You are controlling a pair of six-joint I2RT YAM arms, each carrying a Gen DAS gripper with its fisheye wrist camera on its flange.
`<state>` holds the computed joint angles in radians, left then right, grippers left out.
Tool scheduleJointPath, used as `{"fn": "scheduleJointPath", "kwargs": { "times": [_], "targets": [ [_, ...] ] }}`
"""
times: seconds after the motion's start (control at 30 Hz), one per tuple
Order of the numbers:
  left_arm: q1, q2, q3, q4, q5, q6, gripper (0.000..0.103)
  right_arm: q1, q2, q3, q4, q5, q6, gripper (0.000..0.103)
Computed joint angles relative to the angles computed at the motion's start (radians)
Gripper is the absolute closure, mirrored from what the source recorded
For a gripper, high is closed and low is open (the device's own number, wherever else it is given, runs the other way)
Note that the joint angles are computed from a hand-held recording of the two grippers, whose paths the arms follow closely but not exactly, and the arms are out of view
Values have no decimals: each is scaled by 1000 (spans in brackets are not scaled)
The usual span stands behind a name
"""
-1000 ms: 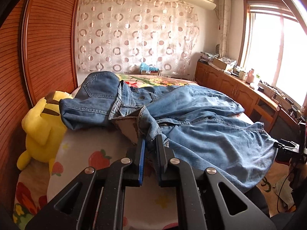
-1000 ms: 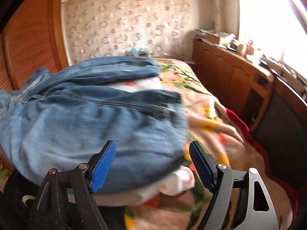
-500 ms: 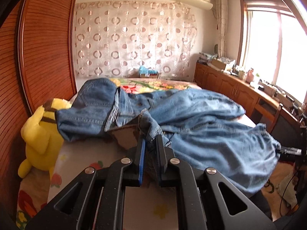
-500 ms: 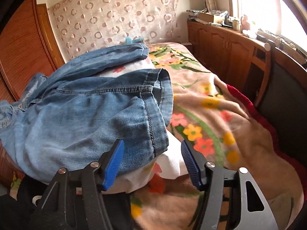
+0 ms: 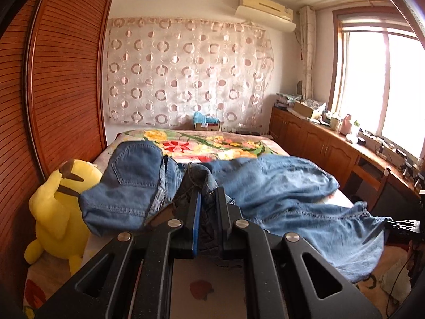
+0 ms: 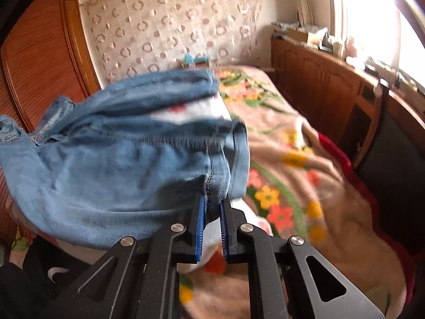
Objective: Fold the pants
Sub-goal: 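Grasp the waistband with the left gripper while the right gripper grasps the leg hem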
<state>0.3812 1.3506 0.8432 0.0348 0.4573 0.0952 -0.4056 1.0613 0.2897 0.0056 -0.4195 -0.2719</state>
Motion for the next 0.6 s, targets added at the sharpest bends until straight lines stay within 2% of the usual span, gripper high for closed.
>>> {"fn": "scheduleJointPath", "kwargs": {
  "times": [0.13, 0.27, 0.4, 0.6],
  "targets": [
    [5, 62, 90, -8, 1, 3, 92, 36, -66, 58, -23, 17, 9, 94],
    [3, 127, 178, -17, -19, 7, 92, 110, -44, 133, 15, 82, 25, 94],
    [-4, 197, 256, -13, -40, 3, 92, 187, 52, 225, 89, 147, 52, 95],
    [-31, 365, 402, -27, -86, 7, 92, 303, 285, 332, 249, 267, 65, 95]
  ]
}}
